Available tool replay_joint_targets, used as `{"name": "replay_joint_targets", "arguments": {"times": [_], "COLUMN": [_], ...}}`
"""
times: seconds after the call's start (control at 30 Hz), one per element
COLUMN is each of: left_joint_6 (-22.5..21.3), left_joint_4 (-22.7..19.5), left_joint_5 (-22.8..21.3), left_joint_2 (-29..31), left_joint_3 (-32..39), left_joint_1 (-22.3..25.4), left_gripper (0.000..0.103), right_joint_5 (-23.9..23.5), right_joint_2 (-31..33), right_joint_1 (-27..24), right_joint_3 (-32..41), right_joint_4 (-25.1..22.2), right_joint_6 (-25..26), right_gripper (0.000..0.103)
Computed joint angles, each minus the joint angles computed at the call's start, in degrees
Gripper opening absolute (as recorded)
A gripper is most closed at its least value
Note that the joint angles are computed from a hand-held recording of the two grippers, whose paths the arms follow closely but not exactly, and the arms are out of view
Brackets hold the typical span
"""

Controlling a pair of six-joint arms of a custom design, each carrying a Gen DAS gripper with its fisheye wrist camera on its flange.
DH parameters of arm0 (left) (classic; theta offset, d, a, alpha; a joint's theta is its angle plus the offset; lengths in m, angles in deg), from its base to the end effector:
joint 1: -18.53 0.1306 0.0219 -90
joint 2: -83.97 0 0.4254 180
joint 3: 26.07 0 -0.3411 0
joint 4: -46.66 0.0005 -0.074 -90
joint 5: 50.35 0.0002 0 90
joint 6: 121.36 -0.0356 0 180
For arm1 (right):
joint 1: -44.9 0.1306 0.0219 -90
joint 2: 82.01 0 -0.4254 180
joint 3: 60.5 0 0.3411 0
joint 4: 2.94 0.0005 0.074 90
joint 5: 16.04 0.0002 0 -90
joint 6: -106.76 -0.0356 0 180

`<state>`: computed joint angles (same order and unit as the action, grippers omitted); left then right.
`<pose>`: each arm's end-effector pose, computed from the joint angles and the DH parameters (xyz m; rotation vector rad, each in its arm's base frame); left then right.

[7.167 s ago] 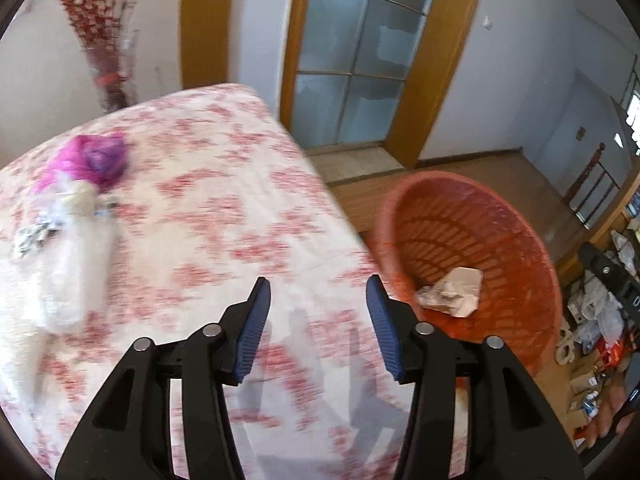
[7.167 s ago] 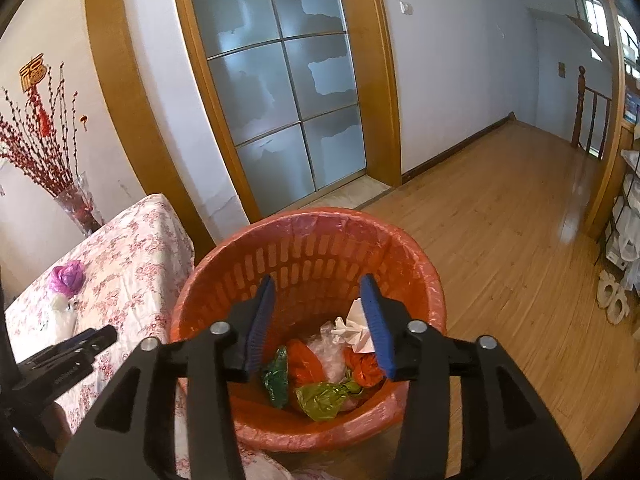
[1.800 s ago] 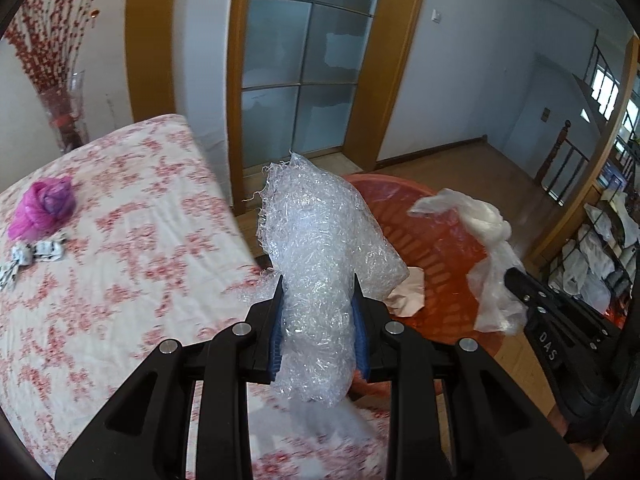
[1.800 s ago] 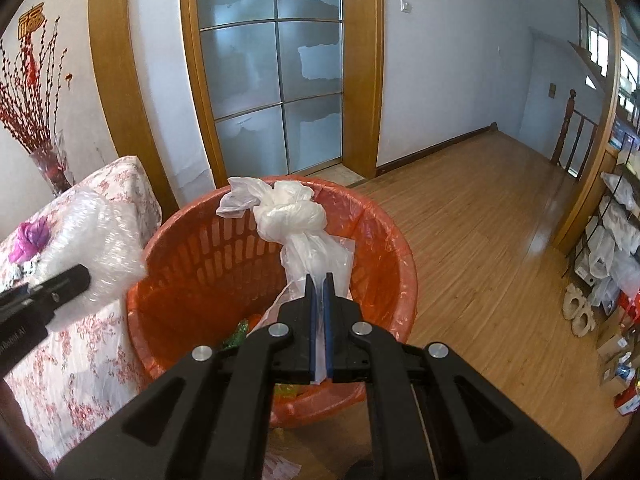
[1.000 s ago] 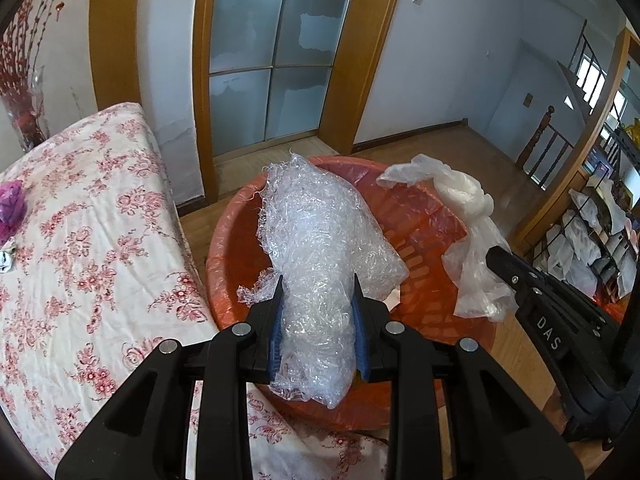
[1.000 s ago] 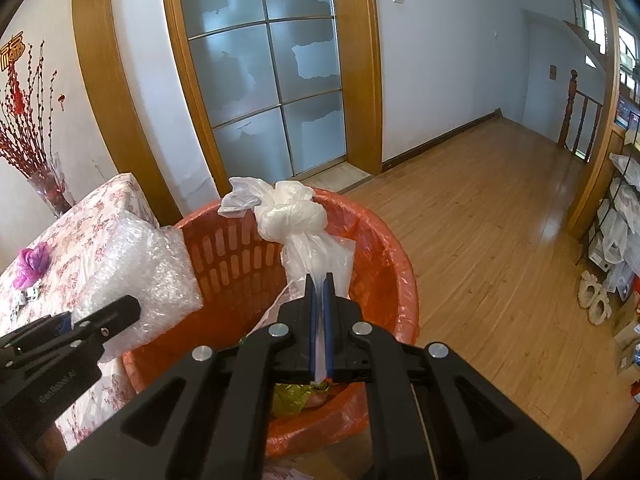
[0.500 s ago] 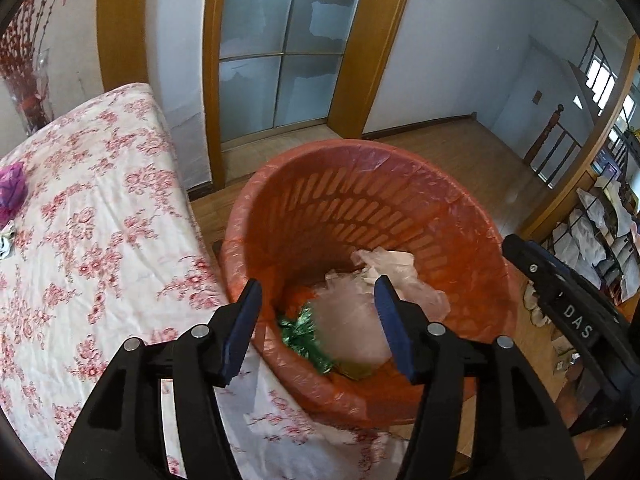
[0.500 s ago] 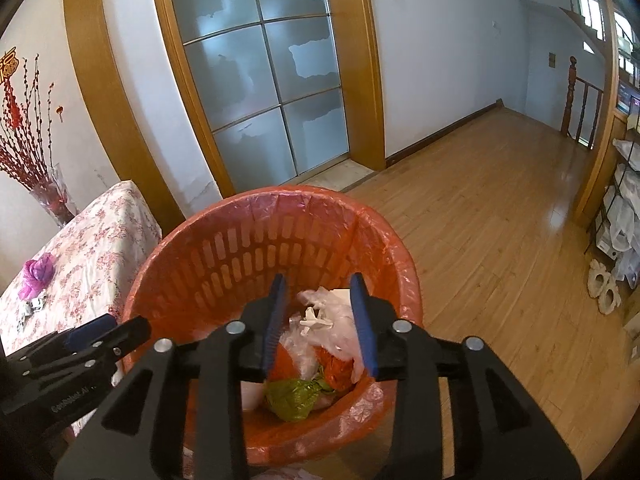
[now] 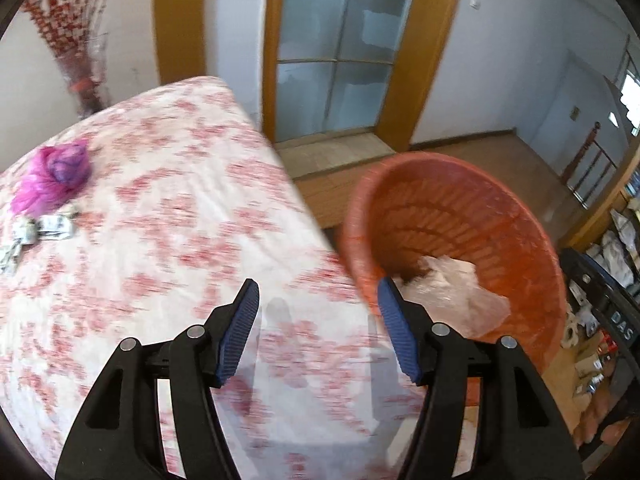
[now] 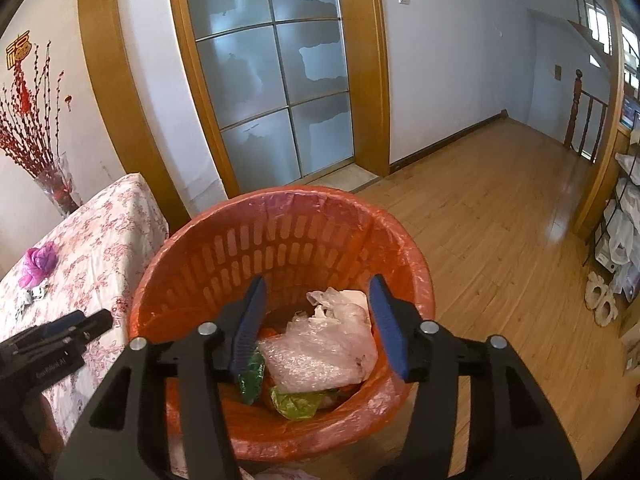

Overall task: Collect trash
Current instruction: 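Move the left tool to the pink bag and grasp it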

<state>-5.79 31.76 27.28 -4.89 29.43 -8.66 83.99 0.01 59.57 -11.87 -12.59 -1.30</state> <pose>0.3382 -0.1657 0.2731 -0.0601 2.4301 -0.1512 0.3182 0.0764 0.2896 0.1562 2.3041 0.0881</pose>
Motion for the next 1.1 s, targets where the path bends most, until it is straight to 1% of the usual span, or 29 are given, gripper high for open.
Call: {"name": "replay_joint_targets", "arguments": {"times": [0.13, 0.2, 0.23, 0.33, 0.4, 0.43, 0.53, 0.6, 0.73, 0.8, 0.83, 0.87, 0.93, 1.0, 1.03, 1.07, 1.1], "left_joint_6": [-0.92, -1.52, -1.68, -2.46, -3.21, -3.54, -3.62, -4.48, -6.39, -6.53, -6.71, -6.73, -7.20, -8.13, -8.50, -8.73, -8.88], "left_joint_4": [-0.10, -0.04, 0.04, 0.49, 1.27, 1.39, 1.17, 0.88, -0.15, -0.88, -0.80, -0.74, -0.03, 0.47, 0.61, 0.84, 1.00], "left_joint_5": [-2.62, -4.24, -4.71, -6.05, -6.54, -6.33, -5.30, -4.09, -4.74, -4.15, -3.14, -1.93, -0.26, 1.40, 1.81, 2.23, 2.56], "left_joint_2": [-2.93, -4.13, -4.58, -5.73, -5.78, -5.46, -3.90, -1.90, 2.76, 4.78, 5.43, 5.99, 6.35, 6.67, 6.76, 6.81, 6.86], "left_joint_3": [-1.62, -2.13, -2.27, -2.27, -1.88, -1.26, 0.71, 2.66, 5.52, 6.35, 6.52, 6.62, 6.50, 6.71, 6.83, 6.80, 6.81], "left_joint_1": [4.29, 7.82, 9.52, 16.64, 20.57, 22.74, 26.14, 28.35, 29.76, 30.44, 30.97, 31.39, 31.64, 31.87, 31.86, 31.85, 31.84], "left_gripper": [0.069, 0.074, 0.075, 0.078, 0.082, 0.082, 0.082, 0.082, 0.082, 0.082, 0.082, 0.081, 0.073, 0.058, 0.054, 0.047, 0.041], "right_joint_5": [0.48, 0.55, 0.48, 0.66, 0.99, 1.18, 1.72, 2.23, 3.11, 3.50, 3.68, 3.82, 4.04, 4.00, 3.97, 3.96, 3.99], "right_joint_2": [-0.09, 0.08, 0.17, 0.98, 1.63, 2.06, 3.25, 3.98, 5.03, 5.34, 5.46, 5.59, 5.77, 6.07, 6.09, 6.08, 6.00], "right_joint_1": [1.65, 2.50, 2.98, 5.25, 7.00, 7.77, 9.84, 10.82, 11.83, 12.05, 12.15, 12.27, 12.48, 12.83, 13.14, 13.34, 13.63], "right_joint_3": [0.23, 0.56, 0.67, 1.33, 1.76, 2.08, 2.87, 3.47, 4.28, 4.67, 4.87, 5.06, 5.37, 5.84, 6.07, 6.24, 6.38], "right_joint_4": [-0.21, -0.37, -0.41, -0.54, -0.57, -0.64, -0.90, -1.27, -1.72, -2.04, -2.22, -2.36, -2.60, -2.90, -3.05, -3.16, -3.26], "right_joint_6": [-0.08, -0.33, -0.46, -0.66, -0.59, -0.65, -0.83, -0.89, -1.07, -1.05, -1.02, -1.00, -0.90, -0.99, -1.05, -1.03, -0.96], "right_gripper": [0.059, 0.061, 0.062, 0.063, 0.063, 0.064, 0.064, 0.064, 0.064, 0.064, 0.064, 0.064, 0.064, 0.064, 0.064, 0.064, 0.064]}}
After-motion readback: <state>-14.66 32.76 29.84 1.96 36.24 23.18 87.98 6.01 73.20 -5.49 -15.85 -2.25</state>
